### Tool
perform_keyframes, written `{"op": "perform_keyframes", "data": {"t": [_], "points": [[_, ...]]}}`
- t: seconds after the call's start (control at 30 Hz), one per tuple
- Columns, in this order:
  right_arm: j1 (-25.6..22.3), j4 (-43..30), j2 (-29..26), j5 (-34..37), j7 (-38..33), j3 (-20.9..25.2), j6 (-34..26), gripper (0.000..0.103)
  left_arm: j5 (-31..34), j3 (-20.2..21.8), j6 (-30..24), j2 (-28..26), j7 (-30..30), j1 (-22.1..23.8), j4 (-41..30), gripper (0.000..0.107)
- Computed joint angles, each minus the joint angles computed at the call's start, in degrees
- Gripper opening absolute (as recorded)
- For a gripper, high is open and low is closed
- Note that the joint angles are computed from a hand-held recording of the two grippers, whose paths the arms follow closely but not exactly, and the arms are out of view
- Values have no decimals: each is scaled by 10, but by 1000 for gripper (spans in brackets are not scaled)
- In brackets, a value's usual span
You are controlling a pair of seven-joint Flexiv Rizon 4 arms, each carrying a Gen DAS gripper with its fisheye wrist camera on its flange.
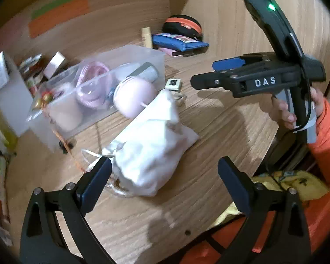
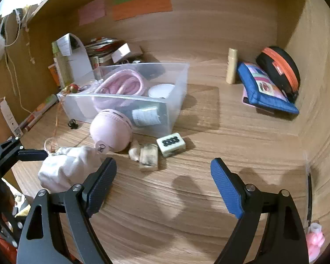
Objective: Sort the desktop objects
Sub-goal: 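Move the left tool to the white cloth bag while the right tool approaches the pink round fan, then grasp the white cloth bag with the left tool while the right tool grasps the pink round fan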
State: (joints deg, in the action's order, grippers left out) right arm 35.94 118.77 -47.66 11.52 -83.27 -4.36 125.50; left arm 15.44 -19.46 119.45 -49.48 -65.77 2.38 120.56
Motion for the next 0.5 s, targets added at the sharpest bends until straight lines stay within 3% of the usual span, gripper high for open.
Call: {"op": "perform_keyframes", "data": {"t": [0.27, 0.37, 0.5], "points": [[-80, 1, -1, -61, 49, 56, -5, 86, -81, 53, -58, -1, 11, -74, -48, 101], [-73, -1, -2, -66, 54, 44, -11, 86, -103, 60, -88, -1, 19, -85, -64, 101], [-46, -9, -3, -60, 44, 14, -37, 86, -131, 0, -179, -5, 16, -28, -84, 103]]}}
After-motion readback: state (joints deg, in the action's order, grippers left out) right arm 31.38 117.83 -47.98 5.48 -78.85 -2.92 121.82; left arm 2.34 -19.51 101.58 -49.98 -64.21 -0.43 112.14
